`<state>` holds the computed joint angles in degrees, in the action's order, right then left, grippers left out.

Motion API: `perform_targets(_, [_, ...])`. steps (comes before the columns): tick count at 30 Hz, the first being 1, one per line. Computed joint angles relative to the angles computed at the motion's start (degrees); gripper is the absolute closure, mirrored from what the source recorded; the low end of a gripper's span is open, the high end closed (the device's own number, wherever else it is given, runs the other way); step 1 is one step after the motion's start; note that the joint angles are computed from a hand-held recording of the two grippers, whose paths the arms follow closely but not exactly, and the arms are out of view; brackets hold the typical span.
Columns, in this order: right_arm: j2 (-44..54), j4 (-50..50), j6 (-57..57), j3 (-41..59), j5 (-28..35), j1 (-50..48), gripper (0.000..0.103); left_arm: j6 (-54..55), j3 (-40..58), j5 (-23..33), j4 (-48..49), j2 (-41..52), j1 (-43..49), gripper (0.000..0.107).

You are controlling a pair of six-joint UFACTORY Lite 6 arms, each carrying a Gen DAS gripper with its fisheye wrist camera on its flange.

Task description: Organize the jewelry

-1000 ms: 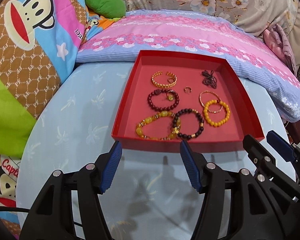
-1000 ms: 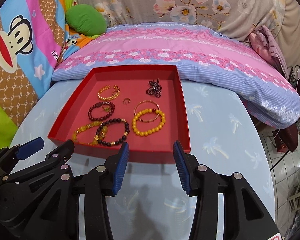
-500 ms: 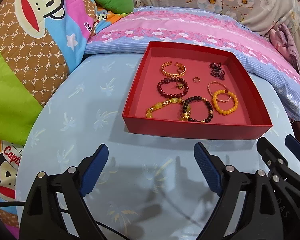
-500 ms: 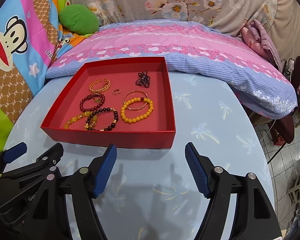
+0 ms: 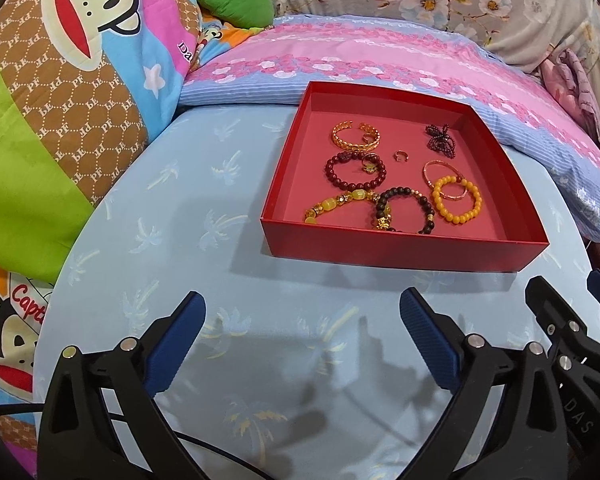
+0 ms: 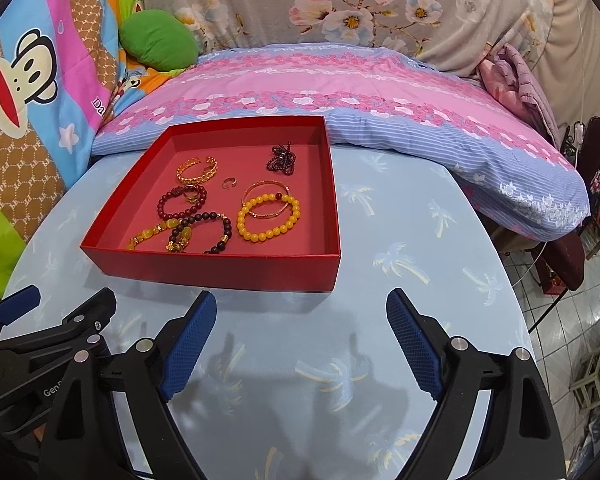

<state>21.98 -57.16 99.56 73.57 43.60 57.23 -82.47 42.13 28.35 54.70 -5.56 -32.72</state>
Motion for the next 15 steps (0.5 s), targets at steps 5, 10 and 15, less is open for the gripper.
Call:
perform_targets(5, [0.14, 0.05, -0.08, 0.15, 0.07, 0.02, 0.019, -0.27, -0.18, 0.23, 0.00, -0.23, -0.16, 0.013])
perform_targets(10, [0.15, 0.09, -0.12, 0.21, 0.18, 0.08, 0.019, 0.03, 0.06, 0.45, 0.11, -0.25, 0.11, 0.013])
perform_targets(15, [0.14, 0.43, -0.34, 0.26, 0.02, -0.02, 0.019, 0.69, 0.58, 0.26, 0.23, 0.30, 0.64, 0.013])
